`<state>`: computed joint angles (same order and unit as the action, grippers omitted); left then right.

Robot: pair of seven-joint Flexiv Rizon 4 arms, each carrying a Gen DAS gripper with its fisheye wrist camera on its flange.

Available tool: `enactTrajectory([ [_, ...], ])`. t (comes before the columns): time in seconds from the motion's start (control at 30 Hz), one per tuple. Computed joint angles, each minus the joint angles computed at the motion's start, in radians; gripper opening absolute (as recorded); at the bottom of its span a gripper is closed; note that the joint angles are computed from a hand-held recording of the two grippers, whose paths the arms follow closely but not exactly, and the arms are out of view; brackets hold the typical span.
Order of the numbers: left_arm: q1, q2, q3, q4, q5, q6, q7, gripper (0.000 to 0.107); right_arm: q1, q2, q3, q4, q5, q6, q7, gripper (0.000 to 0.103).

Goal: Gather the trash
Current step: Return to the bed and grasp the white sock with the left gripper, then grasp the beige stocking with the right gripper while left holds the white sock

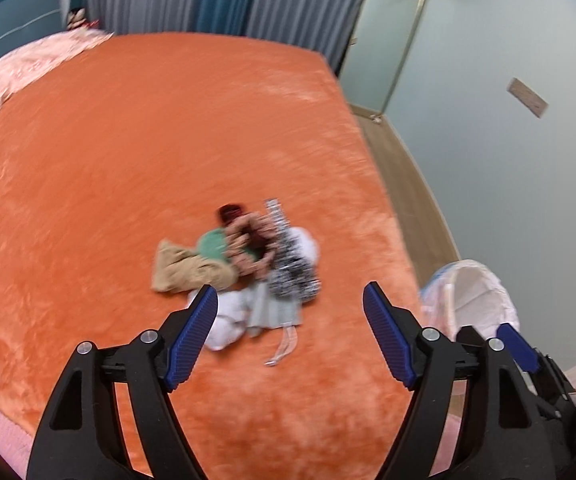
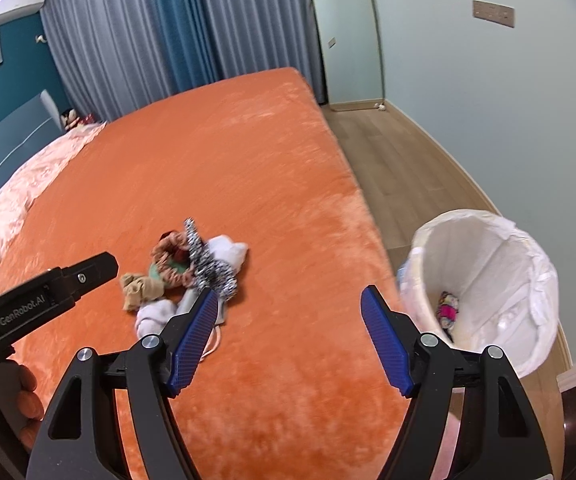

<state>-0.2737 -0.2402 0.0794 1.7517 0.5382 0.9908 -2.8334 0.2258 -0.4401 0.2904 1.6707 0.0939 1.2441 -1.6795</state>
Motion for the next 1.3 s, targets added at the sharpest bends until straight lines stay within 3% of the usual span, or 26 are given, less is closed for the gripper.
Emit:
enactTrajectory([
  [0.27,0.07,0.009,0.012,0.162,-0.104,0.089,0.022,0.074,0.054,-0.039,-0.007,0.009,-0.047,0.0,0.021,0.071],
  [0.6,0.125,-0.087,0.007,0.243,-0.324,0.262,0.171,0.072,0.101,-0.103,-0.016,-0.009,-0.104,-0.023,0.081,0.071],
  [0.7,0.138,-0.125,-0.005,0.25,-0.411,0.311,0.241,0.065,0.11,-0.119,-0.015,-0.021,-0.114,-0.032,0.094,0.071],
  [0.87,0.157,-0.16,-0.029,0.273,-0.532,0.374,0.367,0.027,0.114,-0.143,-0.002,-0.05,-0.123,-0.053,0.089,0.071],
  [0.93,0.145,-0.154,-0.018,0.291,-0.557,0.399,0.397,0.021,0.114,-0.149,0.005,-0.063,-0.119,-0.06,0.084,0.07],
  [1.03,0.095,-0.127,0.039,0.317,-0.546,0.402,0.389,0.019,0.105,-0.169,0.036,-0.104,-0.093,-0.092,0.058,0.068],
  [1.3,0.065,-0.035,0.108,0.417,-0.499,0.387,0.312,0.019,0.131,-0.216,0.087,-0.193,-0.024,-0.153,-0.032,0.062],
])
